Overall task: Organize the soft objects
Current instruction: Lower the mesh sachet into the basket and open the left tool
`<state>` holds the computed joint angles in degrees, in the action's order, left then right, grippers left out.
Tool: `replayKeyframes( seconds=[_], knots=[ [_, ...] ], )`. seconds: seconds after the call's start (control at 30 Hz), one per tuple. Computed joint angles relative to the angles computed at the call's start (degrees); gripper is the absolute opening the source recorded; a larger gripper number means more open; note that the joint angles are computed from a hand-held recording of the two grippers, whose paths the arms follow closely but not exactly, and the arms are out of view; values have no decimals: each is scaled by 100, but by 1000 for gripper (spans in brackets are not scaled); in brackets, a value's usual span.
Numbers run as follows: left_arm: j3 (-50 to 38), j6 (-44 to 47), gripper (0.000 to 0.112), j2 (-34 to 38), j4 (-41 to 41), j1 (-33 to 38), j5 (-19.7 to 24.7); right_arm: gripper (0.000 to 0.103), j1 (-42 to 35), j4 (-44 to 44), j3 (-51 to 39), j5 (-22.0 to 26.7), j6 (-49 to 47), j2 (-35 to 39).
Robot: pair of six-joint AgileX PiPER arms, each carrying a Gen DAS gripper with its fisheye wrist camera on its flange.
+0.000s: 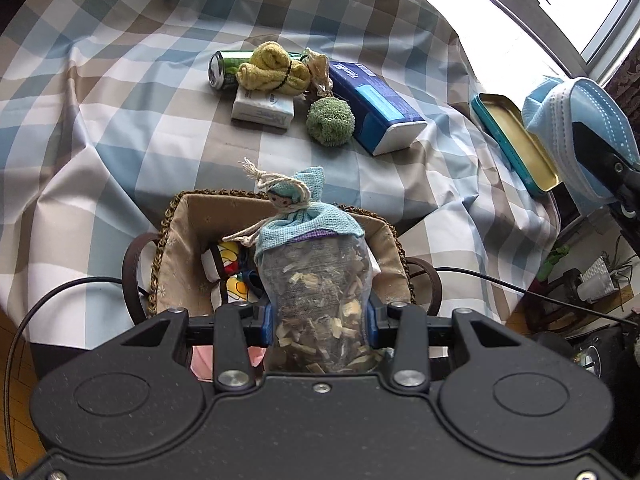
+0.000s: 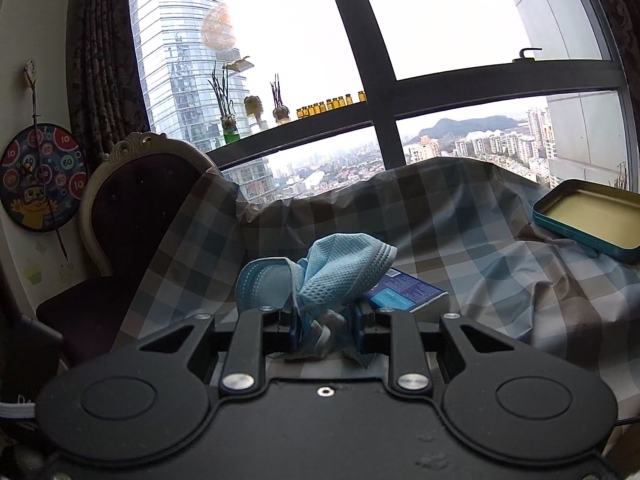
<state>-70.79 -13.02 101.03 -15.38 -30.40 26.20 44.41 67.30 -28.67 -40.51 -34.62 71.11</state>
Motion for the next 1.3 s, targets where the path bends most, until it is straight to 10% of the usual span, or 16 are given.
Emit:
replayKeyframes(
  seconds=[0.73,1.3],
  knots=[
    [52,-1588,41,238,1668,60,183,24,-205,883,5,955,-512,412],
    [92,-2248,64,192,2372,-97,86,29,-229,1210,-113,1290,-1072,453]
  ],
)
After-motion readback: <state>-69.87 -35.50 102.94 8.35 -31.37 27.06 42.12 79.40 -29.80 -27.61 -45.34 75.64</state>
